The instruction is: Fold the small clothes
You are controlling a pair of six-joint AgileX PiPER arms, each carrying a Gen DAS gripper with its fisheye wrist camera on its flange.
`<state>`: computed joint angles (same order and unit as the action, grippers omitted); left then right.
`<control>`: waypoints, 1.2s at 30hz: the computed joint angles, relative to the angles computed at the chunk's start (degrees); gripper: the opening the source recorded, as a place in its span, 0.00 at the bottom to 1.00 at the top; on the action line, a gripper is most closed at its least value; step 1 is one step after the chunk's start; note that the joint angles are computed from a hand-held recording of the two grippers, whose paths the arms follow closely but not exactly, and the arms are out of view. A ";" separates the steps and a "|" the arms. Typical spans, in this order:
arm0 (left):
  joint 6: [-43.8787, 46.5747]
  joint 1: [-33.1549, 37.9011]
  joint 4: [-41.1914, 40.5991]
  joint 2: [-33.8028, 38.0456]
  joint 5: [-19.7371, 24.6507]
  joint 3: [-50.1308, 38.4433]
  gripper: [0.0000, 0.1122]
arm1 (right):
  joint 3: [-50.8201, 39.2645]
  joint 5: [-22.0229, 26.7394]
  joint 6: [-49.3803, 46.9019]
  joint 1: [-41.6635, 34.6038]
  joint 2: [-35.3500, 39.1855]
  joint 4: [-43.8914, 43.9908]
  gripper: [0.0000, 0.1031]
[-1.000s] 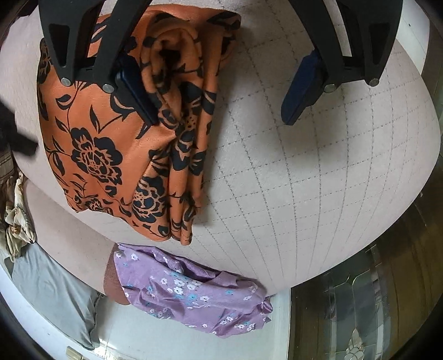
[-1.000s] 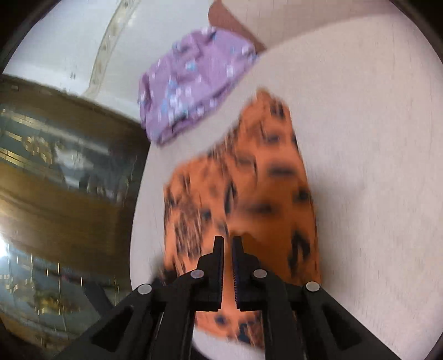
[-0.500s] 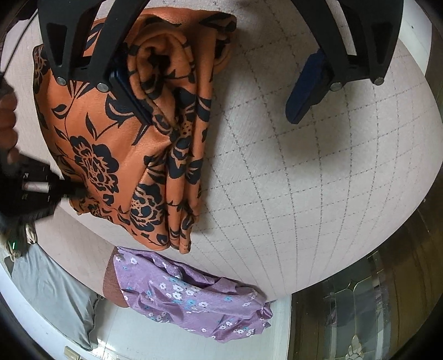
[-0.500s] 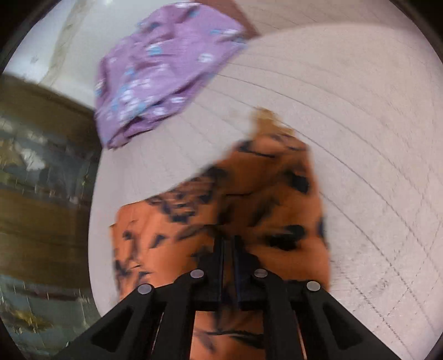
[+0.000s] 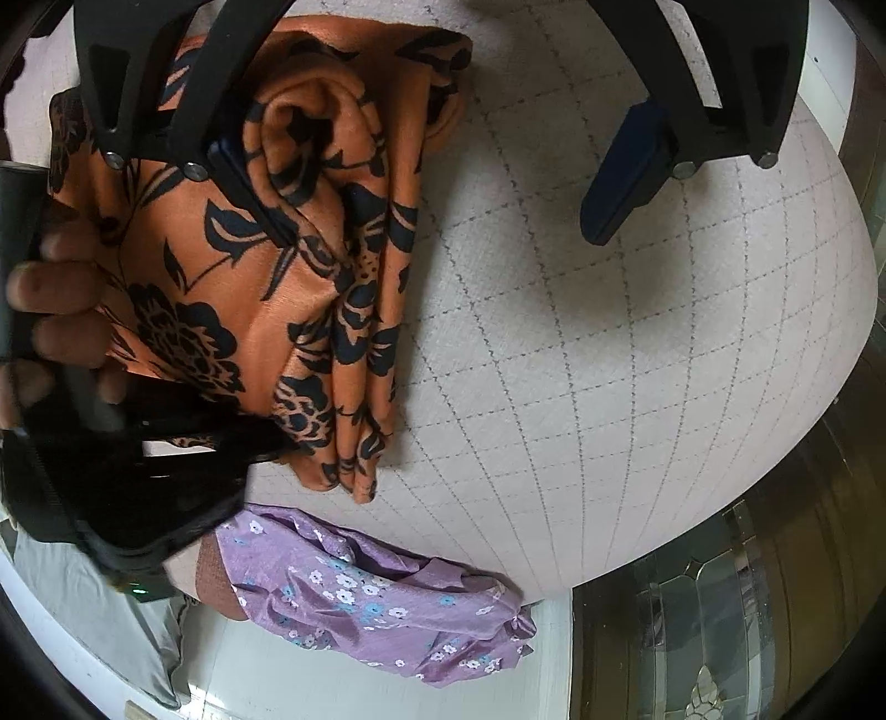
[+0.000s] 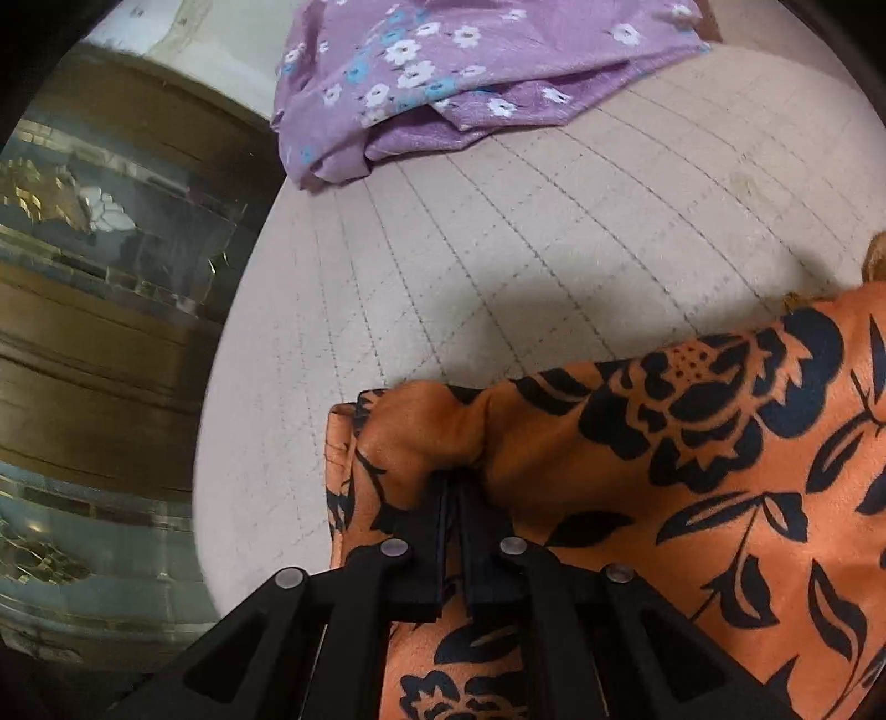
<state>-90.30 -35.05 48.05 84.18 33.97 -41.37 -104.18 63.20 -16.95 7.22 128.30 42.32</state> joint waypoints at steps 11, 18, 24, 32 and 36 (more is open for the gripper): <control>-5.95 -2.11 3.86 0.82 2.08 0.28 0.92 | 29.17 -2.53 -18.17 -13.43 -25.64 4.08 0.08; -15.61 -6.38 9.29 2.80 5.93 0.89 0.92 | 52.25 -17.76 -28.90 -14.42 -38.40 -0.57 0.08; -22.70 -7.26 14.34 1.90 5.01 3.63 0.92 | 53.97 -10.65 -32.55 -21.41 -40.62 4.08 0.07; -18.22 -7.32 9.11 1.97 6.22 1.81 0.92 | 59.43 -5.19 -41.42 -30.74 -47.87 5.96 0.09; -16.19 -9.55 7.70 3.47 10.96 -0.53 0.92 | 63.56 -13.03 -42.62 -25.91 -43.73 5.98 0.08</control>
